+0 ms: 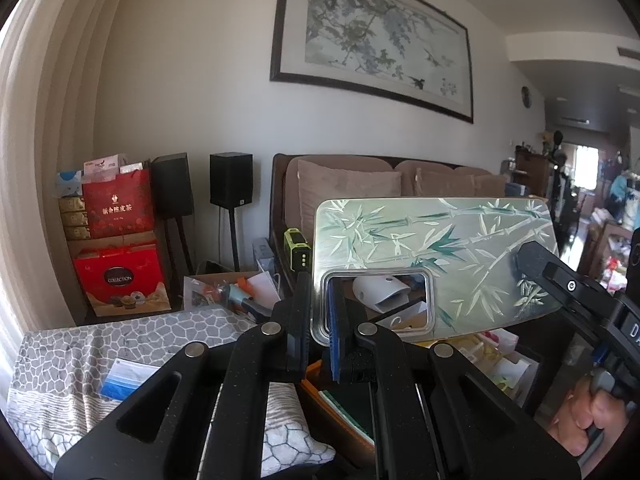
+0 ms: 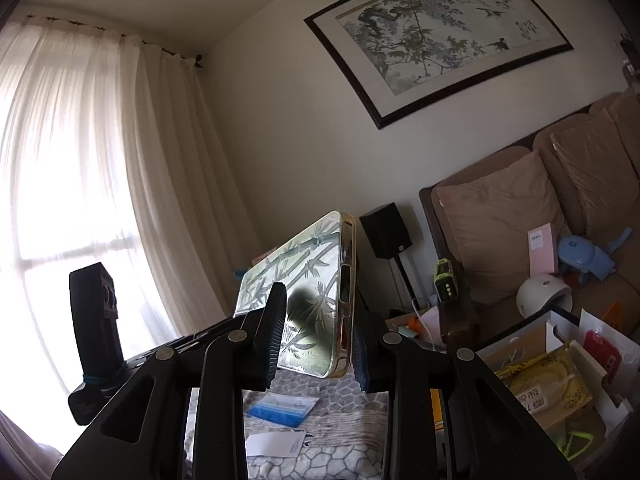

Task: Organize objects
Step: 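Carry the bamboo case with the left tool toward the cardboard box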

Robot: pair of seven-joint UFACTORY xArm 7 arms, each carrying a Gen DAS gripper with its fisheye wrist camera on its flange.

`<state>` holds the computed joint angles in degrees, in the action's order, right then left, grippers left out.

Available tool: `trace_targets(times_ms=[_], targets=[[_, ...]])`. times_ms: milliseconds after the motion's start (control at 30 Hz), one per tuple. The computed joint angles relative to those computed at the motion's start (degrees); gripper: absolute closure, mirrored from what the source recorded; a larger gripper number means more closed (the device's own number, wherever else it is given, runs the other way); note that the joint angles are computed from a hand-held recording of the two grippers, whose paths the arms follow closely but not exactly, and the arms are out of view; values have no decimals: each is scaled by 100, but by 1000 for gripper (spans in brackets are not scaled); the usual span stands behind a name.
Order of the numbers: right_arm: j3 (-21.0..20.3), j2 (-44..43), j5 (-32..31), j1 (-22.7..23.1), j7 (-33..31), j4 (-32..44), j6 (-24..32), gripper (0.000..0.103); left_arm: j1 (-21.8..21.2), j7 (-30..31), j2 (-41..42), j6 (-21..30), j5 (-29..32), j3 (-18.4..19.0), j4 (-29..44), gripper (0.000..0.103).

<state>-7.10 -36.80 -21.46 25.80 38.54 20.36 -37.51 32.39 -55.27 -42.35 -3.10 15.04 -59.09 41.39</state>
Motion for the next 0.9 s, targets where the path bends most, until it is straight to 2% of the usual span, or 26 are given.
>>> trace_targets(times_ms=[267, 733, 800, 900], targets=[[-8, -47, 106, -75, 23, -35, 115, 73, 127, 12, 118, -40, 25, -152, 120, 96], [-4, -16, 329, -117, -17, -64, 206, 70, 86, 40, 402, -129, -53, -200, 166, 96], [210, -87, 499, -290, -80, -68, 407, 70, 114, 44, 436, -109, -46, -232, 184, 96], [270, -69, 636, -307, -180, -53, 530, 69, 196, 41, 483, -88, -23, -317, 213, 96]])
